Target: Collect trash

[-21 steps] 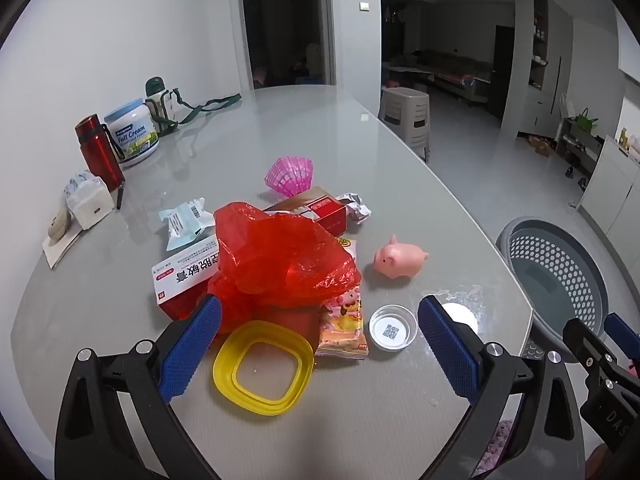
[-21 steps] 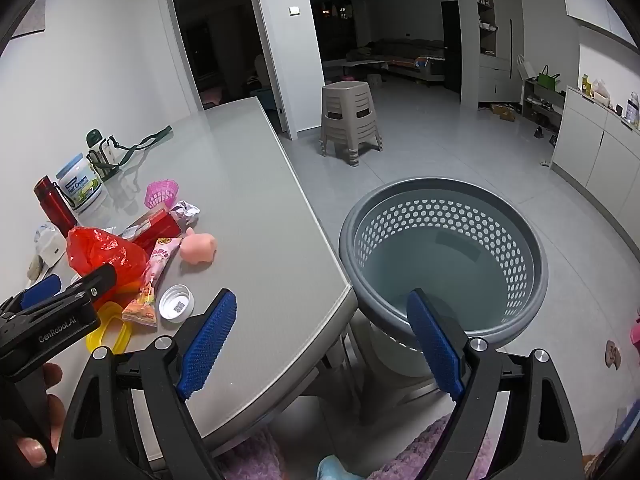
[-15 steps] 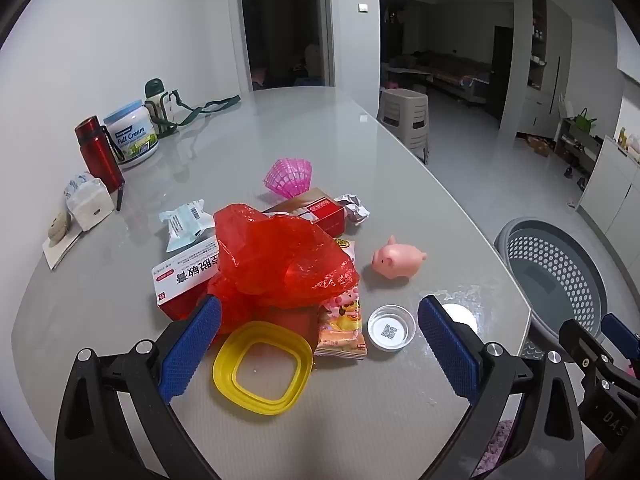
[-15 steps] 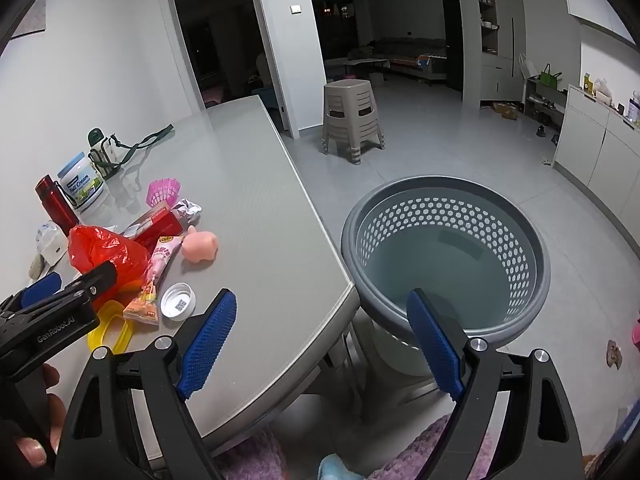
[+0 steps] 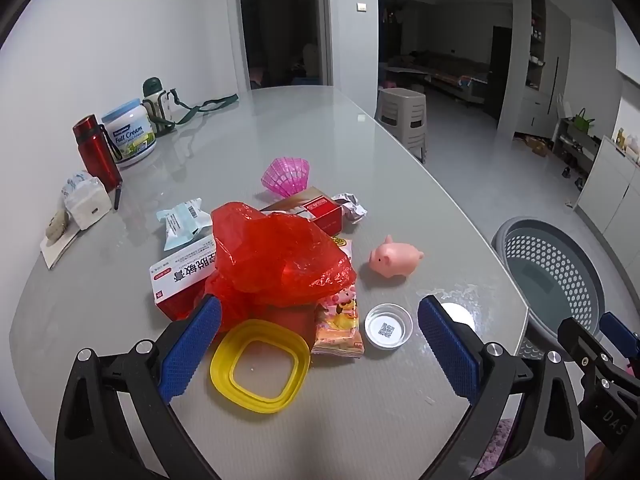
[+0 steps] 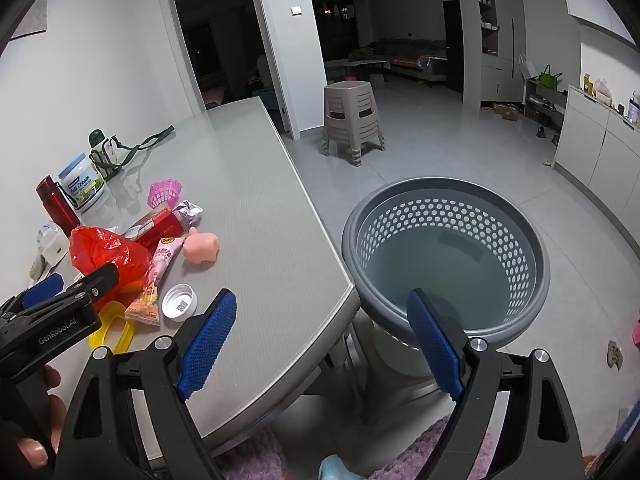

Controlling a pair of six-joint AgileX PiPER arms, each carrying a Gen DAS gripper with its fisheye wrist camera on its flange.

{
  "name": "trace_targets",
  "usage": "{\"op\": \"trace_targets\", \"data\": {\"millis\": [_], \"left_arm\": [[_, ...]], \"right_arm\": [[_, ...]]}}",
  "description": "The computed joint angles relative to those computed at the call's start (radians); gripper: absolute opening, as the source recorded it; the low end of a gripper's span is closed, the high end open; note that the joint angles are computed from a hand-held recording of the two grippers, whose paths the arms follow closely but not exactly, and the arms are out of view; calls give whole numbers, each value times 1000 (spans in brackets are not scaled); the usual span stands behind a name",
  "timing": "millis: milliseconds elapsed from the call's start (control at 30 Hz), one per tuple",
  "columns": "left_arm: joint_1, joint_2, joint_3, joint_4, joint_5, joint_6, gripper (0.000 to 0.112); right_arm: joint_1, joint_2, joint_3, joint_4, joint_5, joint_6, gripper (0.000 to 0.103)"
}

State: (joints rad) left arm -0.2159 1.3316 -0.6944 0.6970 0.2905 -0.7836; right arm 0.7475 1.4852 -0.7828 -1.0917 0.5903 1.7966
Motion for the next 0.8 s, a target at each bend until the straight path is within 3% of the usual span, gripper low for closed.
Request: {"op": "trace_targets", "data": {"millis": [433,800], "left_arm": [[-15,-1,12,53,-5,-59,97],[-16,-11,9,18,0,-20,97]], "right_arm": [[2,-4,5,0,-3,5,83],[7,-15,-8,22,9,-25,83]]}}
